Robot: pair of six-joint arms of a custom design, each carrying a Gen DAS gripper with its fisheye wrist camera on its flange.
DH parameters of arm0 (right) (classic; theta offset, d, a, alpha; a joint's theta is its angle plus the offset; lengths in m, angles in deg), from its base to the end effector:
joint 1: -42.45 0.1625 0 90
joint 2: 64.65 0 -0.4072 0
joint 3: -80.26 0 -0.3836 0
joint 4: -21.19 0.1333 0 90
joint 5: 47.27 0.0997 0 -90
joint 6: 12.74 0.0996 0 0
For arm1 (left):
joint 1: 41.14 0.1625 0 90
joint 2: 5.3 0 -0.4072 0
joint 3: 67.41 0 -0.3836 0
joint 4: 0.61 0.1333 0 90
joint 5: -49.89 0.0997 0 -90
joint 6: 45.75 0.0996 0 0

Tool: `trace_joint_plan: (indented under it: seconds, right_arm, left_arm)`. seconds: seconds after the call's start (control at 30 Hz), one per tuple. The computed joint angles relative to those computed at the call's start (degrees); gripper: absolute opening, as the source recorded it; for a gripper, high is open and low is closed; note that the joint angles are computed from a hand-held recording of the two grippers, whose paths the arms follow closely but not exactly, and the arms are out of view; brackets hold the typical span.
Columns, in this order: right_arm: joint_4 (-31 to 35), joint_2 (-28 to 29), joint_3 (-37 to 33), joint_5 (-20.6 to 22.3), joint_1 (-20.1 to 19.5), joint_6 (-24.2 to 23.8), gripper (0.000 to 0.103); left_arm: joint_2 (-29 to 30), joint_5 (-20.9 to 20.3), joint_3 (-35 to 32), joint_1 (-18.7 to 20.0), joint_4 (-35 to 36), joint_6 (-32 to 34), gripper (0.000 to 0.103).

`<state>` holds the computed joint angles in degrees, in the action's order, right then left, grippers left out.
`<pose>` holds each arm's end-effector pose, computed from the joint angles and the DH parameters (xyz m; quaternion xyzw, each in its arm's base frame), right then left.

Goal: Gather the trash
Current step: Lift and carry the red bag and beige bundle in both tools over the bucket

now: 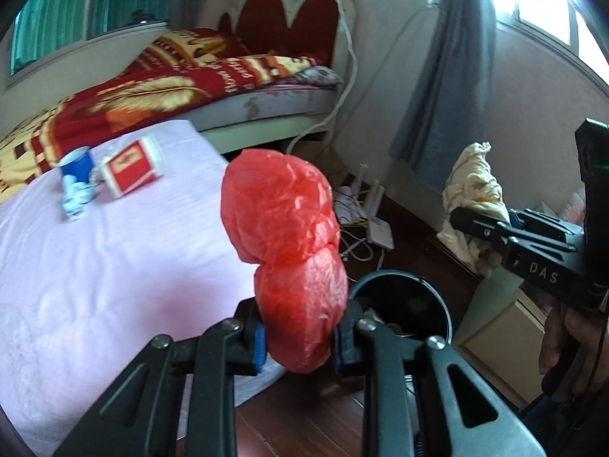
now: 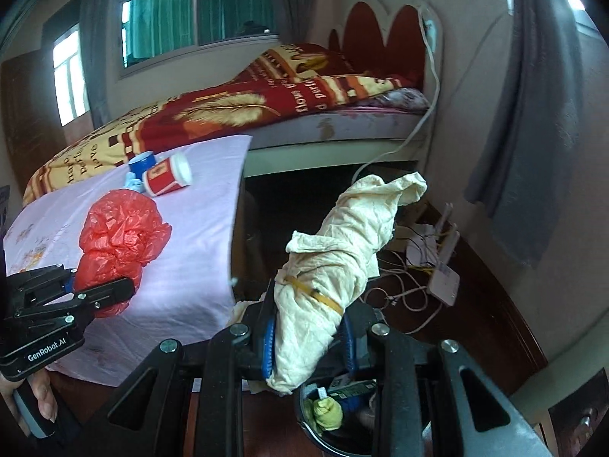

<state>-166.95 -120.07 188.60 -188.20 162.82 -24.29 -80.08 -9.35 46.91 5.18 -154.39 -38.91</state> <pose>0.3401 -0.4697 0.2183 0.1438 -0.8374 0.4073 0.3348 -0.2319 -0.5097 0.2741 0.3519 0.8763 -0.2740 0.1821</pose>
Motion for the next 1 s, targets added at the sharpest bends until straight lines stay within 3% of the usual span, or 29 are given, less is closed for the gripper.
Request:
trace_joint_plan:
  seconds: [0.23,0.6,1.0]
  right_arm:
    - [-1.5,-4.2,5.0,-1.2,-1.7,0.6,0.029]
    - [0.7,-11.6,15.4,-0.7,-6.8,5.5,0.029]
    - [0.6,-10.9,19.2,3.8,-14.1,4.4,0.029]
  left_arm:
    - [3.7,-2.7,-0.7,-1.3,0.2,0.5,0.026]
    - [9.2,-8.6,-0.9,-1.6,3.3,0.5,0.026]
    - [15.5,-10.8,-4.0,0.3,7.3,0.2,0.026]
